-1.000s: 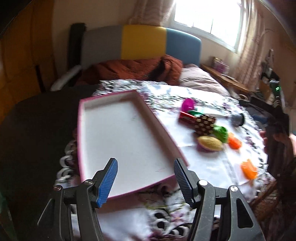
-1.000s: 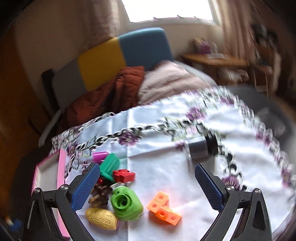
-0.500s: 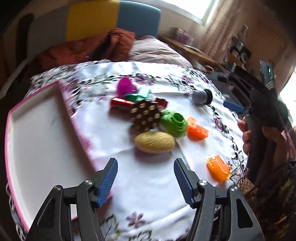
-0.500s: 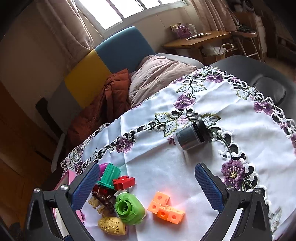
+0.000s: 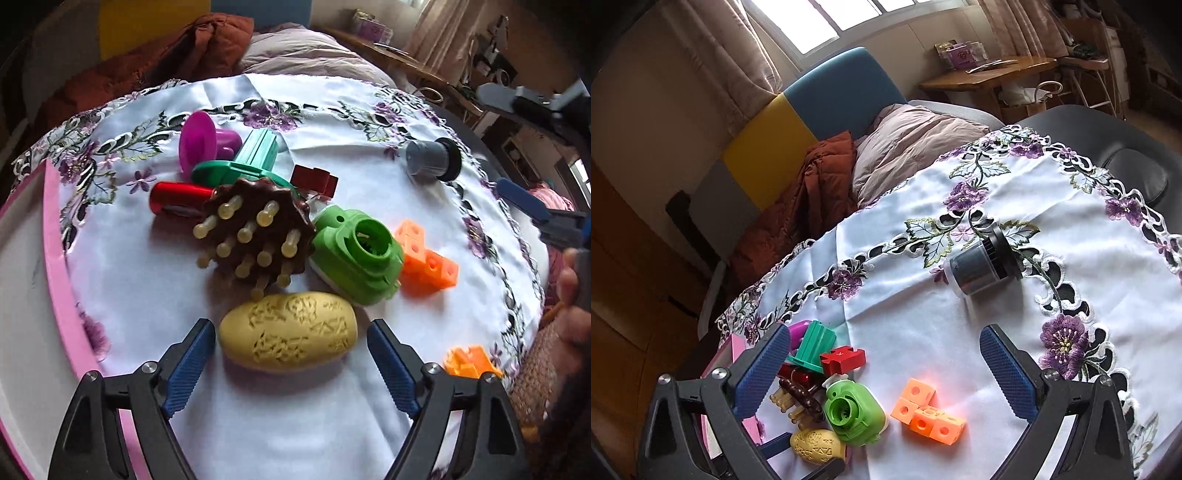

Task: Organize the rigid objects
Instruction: 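Grasp the yellow egg-shaped block with the left tool while the right tool approaches the orange hollow piece, then place the yellow block in the tray with the left tool while the right tool grasps the orange piece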

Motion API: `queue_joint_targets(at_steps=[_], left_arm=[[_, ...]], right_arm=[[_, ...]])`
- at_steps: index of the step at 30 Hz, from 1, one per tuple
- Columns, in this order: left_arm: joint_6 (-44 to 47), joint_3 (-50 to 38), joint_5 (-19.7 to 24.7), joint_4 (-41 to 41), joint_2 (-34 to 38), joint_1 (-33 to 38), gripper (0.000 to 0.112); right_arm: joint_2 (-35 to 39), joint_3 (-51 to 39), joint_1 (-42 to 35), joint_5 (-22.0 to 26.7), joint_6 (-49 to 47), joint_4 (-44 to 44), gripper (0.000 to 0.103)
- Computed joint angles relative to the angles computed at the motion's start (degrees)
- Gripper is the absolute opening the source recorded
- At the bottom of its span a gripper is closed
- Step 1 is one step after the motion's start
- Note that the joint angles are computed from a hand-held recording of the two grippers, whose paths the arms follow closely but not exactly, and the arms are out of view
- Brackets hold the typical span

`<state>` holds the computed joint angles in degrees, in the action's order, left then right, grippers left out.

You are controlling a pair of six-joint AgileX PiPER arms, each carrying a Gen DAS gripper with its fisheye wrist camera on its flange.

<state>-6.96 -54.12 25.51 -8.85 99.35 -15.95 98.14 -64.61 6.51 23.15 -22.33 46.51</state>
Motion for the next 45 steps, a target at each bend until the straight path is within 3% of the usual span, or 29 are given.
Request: queue_joint_targets(at_steps=[2, 5, 12, 17, 22, 25, 27, 29, 32, 33, 35, 40, 45], left_arm=[[-2.04, 0.13, -1.42, 2.24, 0.64, -0.37, 0.077], [2.31, 2.51, -3.89, -1.45, -1.04, 0.53, 0.077], [0.80, 12.37, -8.46, 1.50, -10.24, -0.86, 0.077], [6.34, 18.25, -8.98, -2.69, -18.40, -0.49, 0.077], [17.72, 22.58, -7.41, -13.40, -25.84, 2.74, 0.077], [20.99, 23.76, -6.01, -16.88, -29.12, 4.30, 0.077], [21.71, 24.64, -5.28, -17.43, -31.50, 5.11, 0.077], [23.93, 25.33, -4.04, -19.43, -33.46, 6.60, 0.077], [29.51, 26.12, -0.90, -23.21, -36.77, 11.70, 0.077], [32.93, 26.16, 0.65, -25.19, -37.61, 14.95, 0.077], [38.97, 25.85, 2.99, -28.66, -37.60, 21.28, 0.077], [53.13, 20.56, 7.44, -35.24, -28.77, 41.43, 0.077], [53.98, 12.59, 5.06, -33.47, -17.52, 50.06, 0.077]], right_arm=[[0.15, -0.15, 0.20, -0.02, 0.80, -1.09, 0.103], [0.35, -0.47, 0.52, -0.20, 2.56, -3.27, 0.103], [2.12, -2.47, 0.89, 2.76, 7.51, -8.77, 0.103], [3.91, -6.92, 1.91, 14.95, 11.18, -17.51, 0.103], [1.74, -8.57, 4.16, 28.74, 9.39, -27.67, 0.101], [0.62, -7.44, 5.07, 34.50, 8.51, -32.23, 0.090], [0.60, -6.35, 6.25, 35.64, 9.05, -35.67, 0.076], [1.45, -5.79, 8.04, 36.96, 10.98, -40.04, 0.073], [2.60, -4.29, 10.00, 37.68, 12.82, -44.95, 0.065], [3.03, -3.82, 10.63, 37.72, 13.69, -46.77, 0.047], [3.42, -2.85, 11.97, 37.18, 15.52, -50.63, 0.026], [4.37, -2.53, 12.45, 37.76, 14.87, -53.06, 0.027], [3.12, -0.41, 11.67, 35.60, 13.41, -52.81, 0.026]])
